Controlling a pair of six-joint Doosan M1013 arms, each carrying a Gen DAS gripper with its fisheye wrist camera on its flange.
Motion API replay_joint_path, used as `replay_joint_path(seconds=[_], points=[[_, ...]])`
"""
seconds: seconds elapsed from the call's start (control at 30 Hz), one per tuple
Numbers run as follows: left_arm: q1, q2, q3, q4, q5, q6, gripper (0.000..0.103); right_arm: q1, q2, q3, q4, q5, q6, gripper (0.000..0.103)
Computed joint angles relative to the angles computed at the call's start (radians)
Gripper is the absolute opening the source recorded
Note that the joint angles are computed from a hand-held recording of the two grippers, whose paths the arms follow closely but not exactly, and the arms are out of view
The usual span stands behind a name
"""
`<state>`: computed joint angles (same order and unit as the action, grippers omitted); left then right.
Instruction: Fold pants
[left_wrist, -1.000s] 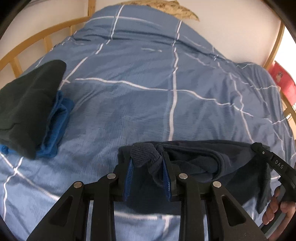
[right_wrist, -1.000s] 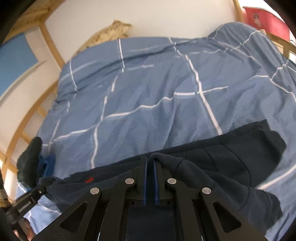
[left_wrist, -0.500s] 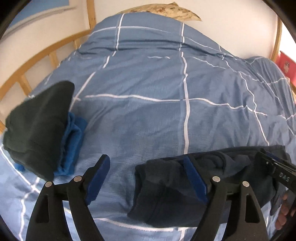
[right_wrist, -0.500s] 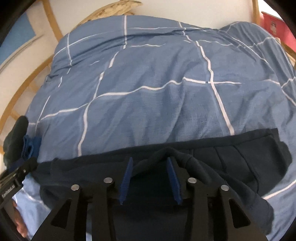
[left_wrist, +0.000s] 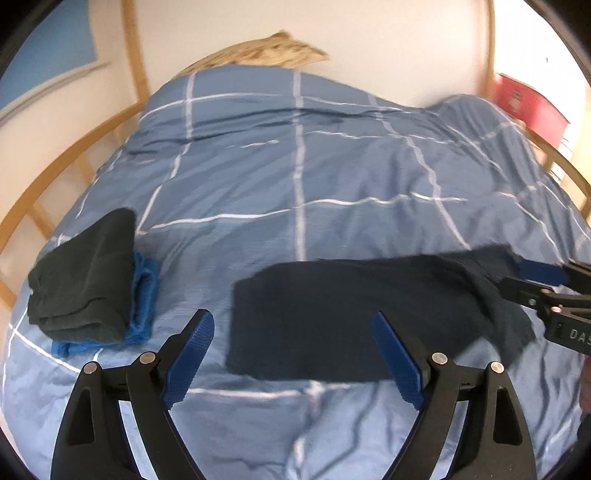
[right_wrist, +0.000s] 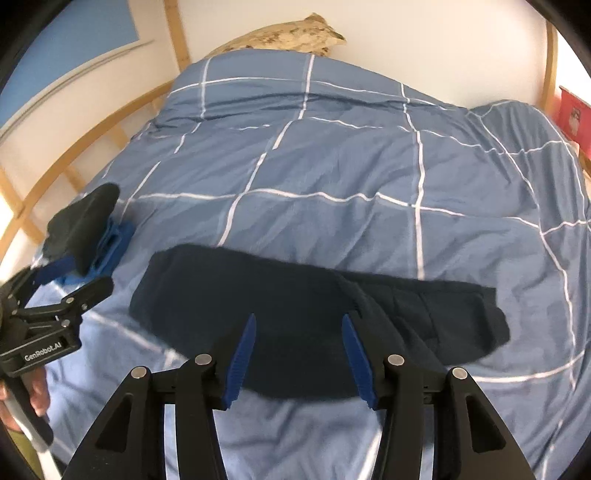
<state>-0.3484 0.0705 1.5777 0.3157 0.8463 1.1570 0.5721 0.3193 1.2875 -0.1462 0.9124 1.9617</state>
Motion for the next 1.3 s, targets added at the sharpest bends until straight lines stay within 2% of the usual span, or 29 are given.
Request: replay_joint_path(seconds=[0.3,0.5,0.87,1.13,1.3], points=[[-0.108,-0.011,0.01,-0.009,0.019,0.03,0.088,-0.003,-0.093,0.113,-0.02,-0.007,-0.04,0.05],[-0.15,0.002,0.015,-0.027,0.024,0.02,0.088,-0.019,-0.128,0.19,-0.016,0.004,-0.053,0.05],[-0.169,0.044,0.037,-0.084,0.03,0.018,0.088,-0.044,-0.127,0.274,0.006,0.005,-0.047,0.05],[-0.156,0.064,0.048,-0.108,0.019,0.026,0.088,-0.04,-0.084,0.279,-0.062,0.01,0.009,0.05],[-0.146,0.077,0.041,-0.123,-0.01,0.091,0.088,-0.037,-0.066,0.28,-0.132,0.011,0.055,0.049]])
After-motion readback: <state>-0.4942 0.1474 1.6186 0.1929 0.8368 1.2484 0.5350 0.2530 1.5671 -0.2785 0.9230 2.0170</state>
